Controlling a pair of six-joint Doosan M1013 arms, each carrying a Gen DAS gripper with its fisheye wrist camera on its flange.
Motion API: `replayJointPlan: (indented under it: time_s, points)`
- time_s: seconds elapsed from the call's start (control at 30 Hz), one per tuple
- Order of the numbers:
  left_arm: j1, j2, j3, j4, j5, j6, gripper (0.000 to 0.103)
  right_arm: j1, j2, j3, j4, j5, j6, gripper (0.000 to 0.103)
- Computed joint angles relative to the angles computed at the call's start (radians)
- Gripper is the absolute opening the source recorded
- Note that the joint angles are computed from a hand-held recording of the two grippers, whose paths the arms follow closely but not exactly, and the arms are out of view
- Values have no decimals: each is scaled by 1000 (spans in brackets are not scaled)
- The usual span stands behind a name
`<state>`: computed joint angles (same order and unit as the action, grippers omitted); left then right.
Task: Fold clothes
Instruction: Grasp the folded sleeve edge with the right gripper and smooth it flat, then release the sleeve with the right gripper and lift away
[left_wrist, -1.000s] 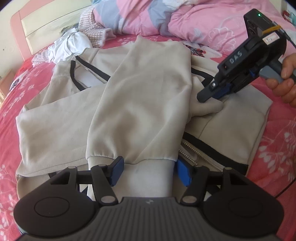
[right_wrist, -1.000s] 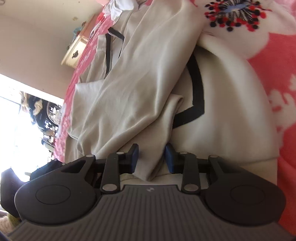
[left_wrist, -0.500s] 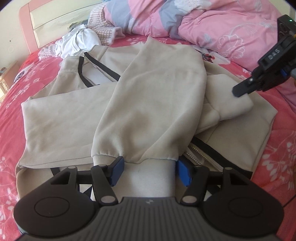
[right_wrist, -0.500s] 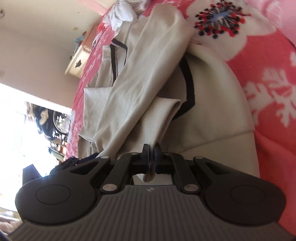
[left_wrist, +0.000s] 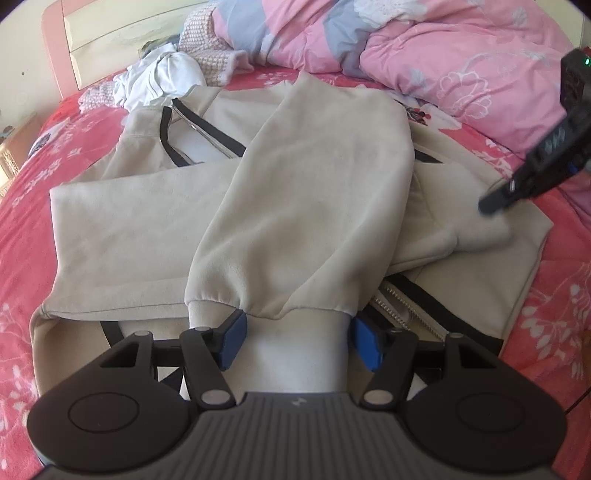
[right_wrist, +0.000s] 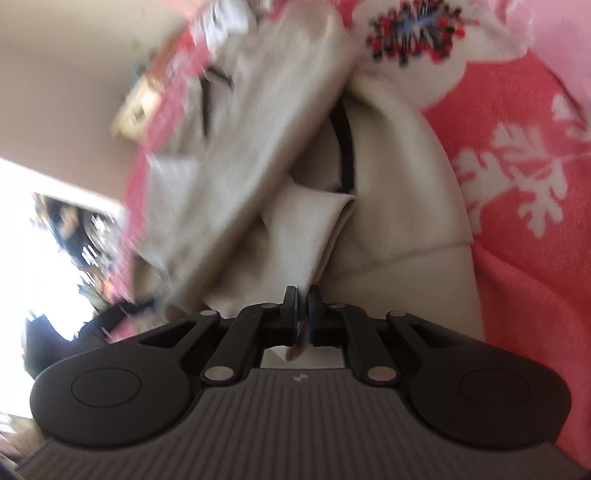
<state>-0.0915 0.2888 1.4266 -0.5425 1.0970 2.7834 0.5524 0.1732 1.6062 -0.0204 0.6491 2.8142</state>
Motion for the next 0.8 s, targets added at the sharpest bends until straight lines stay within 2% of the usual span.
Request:
replayJointPlan:
  time_s: [0.03, 0.13, 0.23, 0.27, 0.33, 0.43, 0.5, 0.57, 0.63, 0.7, 0.77, 0.8]
  points:
    - [0, -1, 0, 4, 1, 6, 64, 0, 5, -2, 4, 22, -1, 8]
    - [9, -1, -15, 15, 26, -4, 63, -2, -12, 4, -13, 10, 6, 14]
    - [31, 8, -49, -23, 81, -25, 63, 16, -16, -46, -182, 87, -4, 14]
    - [38, 13, -60, -43, 100, -27, 63, 21, -15, -58, -233, 86, -15, 14]
    - [49, 23, -79, -78, 127, -27, 63, 26, -8, -74, -308, 34, -55, 14]
    - [46, 38, -92, -63, 142, -57, 63, 27, 19, -98, -370, -55, -149, 14]
    - [35, 44, -84, -5, 130, -92, 63, 25, 52, -126, -346, -109, -247, 14]
    - [32, 44, -69, 30, 114, -124, 64, 12, 91, -149, -260, -145, -404, 14]
    - [42, 50, -77, 15, 123, -157, 63, 7, 148, -195, -144, -72, -611, 20]
    - [54, 54, -96, -2, 119, -190, 63, 12, 205, -258, -134, 75, -695, 20]
    - [70, 53, -105, -37, 70, -165, 63, 21, 201, -274, -172, 83, -712, 22]
    - [69, 56, -111, -15, 31, -160, 63, 21, 194, -279, -165, 76, -731, 21]
